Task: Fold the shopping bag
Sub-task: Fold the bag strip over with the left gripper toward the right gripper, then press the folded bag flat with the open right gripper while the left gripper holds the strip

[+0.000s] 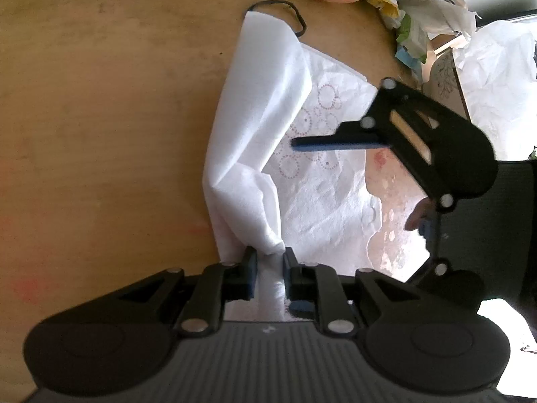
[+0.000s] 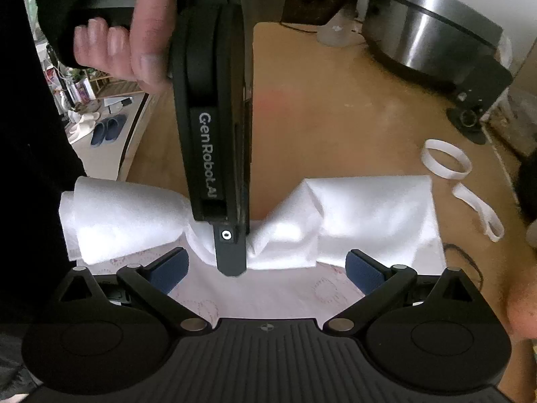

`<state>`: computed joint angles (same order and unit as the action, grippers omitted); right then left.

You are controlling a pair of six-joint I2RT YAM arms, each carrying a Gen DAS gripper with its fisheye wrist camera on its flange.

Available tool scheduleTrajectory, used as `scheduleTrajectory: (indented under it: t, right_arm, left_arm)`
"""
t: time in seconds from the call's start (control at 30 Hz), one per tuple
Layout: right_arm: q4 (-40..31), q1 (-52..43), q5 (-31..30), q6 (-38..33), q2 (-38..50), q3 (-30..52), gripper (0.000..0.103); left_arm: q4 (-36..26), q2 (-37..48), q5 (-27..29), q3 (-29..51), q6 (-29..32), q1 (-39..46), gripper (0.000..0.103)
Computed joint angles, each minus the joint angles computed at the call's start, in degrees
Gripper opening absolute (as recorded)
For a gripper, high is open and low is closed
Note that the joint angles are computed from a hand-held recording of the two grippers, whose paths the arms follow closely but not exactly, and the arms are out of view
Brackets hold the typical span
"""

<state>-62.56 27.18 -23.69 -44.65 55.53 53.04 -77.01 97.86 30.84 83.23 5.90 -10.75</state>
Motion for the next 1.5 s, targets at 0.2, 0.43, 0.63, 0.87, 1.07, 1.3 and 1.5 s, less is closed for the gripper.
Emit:
scheduleTrajectory:
  t: [0.2, 0.43, 0.63, 0.87, 1.07, 1.3, 1.5]
  right_arm:
    - [3.04, 2.83, 2.76, 5.02, 3.04, -1.77, 0.103]
    - [5.94, 0.06, -1.04, 2.34, 0.55, -5.37, 0.103]
    - [5.60, -0.27, -0.79, 1.46, 0.03, -5.32, 0.103]
    - [-1.07, -7.00, -4.54, -3.01, -1.15, -0.87, 0.103]
    - [-3.69, -10.27, -11.57, -3.78, -0.61, 2.97, 0.103]
    - [-0.85, -6.59, -11.39, -5.20, 3.37, 2.44, 0.103]
    - [-5.60, -7.68, -9.92, -9.56, 7.43, 6.28, 0.103]
  left_arm:
    - [0.74, -0.18, 0.03, 0.25, -0.71, -0.87, 0.018]
    - [1.57, 1.36, 0.81, 1.51, -2.00, -2.57, 0.019]
    - [0.91, 2.02, -0.45, 2.67, -3.39, -3.46, 0.020]
    - [-0.26, 2.56, 1.18, 2.74, -1.79, -1.60, 0.019]
    - [2.70, 0.81, 1.66, -0.25, -5.37, -2.82, 0.019]
    - [3.35, -0.18, 1.74, -1.54, -6.06, -2.93, 0.019]
    - [2.64, -0.71, 2.17, -2.05, -5.17, -1.88, 0.019]
